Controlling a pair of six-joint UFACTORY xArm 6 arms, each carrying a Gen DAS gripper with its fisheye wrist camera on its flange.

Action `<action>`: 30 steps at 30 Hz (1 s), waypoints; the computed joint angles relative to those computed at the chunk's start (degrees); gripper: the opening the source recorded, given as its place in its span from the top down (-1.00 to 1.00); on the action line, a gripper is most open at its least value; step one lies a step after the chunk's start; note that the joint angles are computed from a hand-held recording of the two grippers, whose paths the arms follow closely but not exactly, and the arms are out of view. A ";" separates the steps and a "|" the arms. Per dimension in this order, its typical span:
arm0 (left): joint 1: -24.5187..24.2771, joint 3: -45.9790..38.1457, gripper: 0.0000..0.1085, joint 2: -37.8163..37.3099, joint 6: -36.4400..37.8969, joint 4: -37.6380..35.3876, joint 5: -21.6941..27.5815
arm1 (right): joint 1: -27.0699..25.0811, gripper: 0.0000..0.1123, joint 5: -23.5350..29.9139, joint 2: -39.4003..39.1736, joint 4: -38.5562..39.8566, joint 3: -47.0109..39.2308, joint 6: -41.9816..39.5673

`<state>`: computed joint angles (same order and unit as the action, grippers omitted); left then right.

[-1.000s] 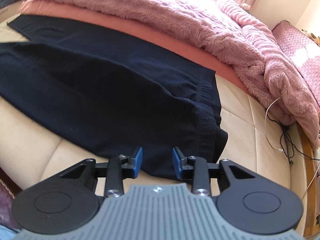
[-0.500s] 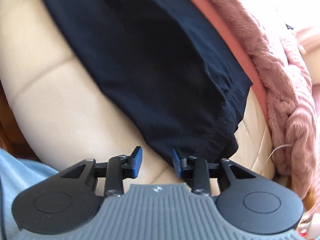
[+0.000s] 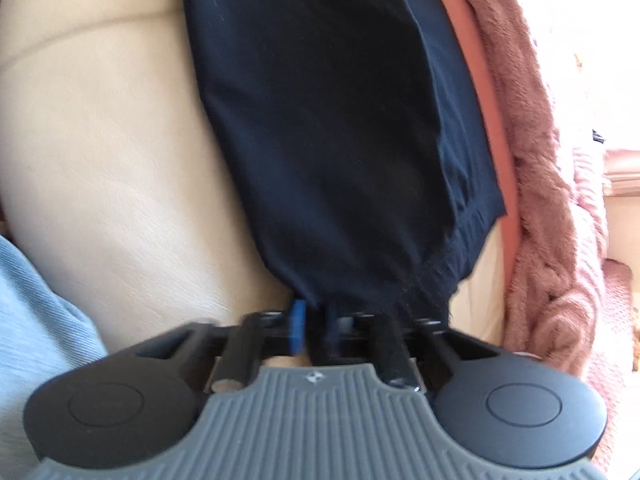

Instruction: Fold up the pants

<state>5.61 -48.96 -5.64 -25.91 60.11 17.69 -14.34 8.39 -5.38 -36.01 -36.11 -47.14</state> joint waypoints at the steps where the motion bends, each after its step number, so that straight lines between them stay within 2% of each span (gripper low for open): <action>1: -0.02 -0.05 0.97 -0.20 0.08 -0.90 -0.01 | -0.05 1.00 -0.95 -0.16 3.52 0.25 -1.89; 5: 0.25 -0.68 0.97 -1.07 1.94 -6.89 -0.30 | 0.04 1.00 -4.11 -2.11 12.23 0.95 -5.53; 9: -0.24 -4.40 0.97 0.45 1.87 -8.66 0.53 | 2.24 1.00 -2.49 -3.14 29.28 -2.44 -13.15; 11: -0.82 -7.78 0.97 2.66 1.98 -8.56 2.02 | 2.94 1.00 -1.43 -1.27 35.47 -6.82 -14.55; 15: -2.28 -16.77 0.97 9.11 4.51 -12.52 7.77 | 4.07 1.00 -1.02 3.50 39.82 -15.17 -12.41; 20: -2.55 -28.75 0.97 18.64 7.77 -19.30 12.46 | 4.49 1.00 -0.25 15.16 30.24 -29.94 -1.06; 24: -3.10 -40.24 0.97 28.08 10.51 -24.19 16.92 | 5.34 1.00 4.79 27.49 24.08 -45.44 6.67; 28: -4.18 -52.54 0.97 38.57 11.72 -25.24 22.04 | 6.23 1.00 9.58 38.93 18.65 -58.79 14.68; 30: -4.65 -58.16 0.97 43.38 12.31 -24.92 24.06 | 6.69 1.00 12.35 44.47 18.55 -65.32 15.82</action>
<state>0.96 -107.12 37.74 -13.61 35.19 41.76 -7.65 20.73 39.09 -17.46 -101.44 -31.31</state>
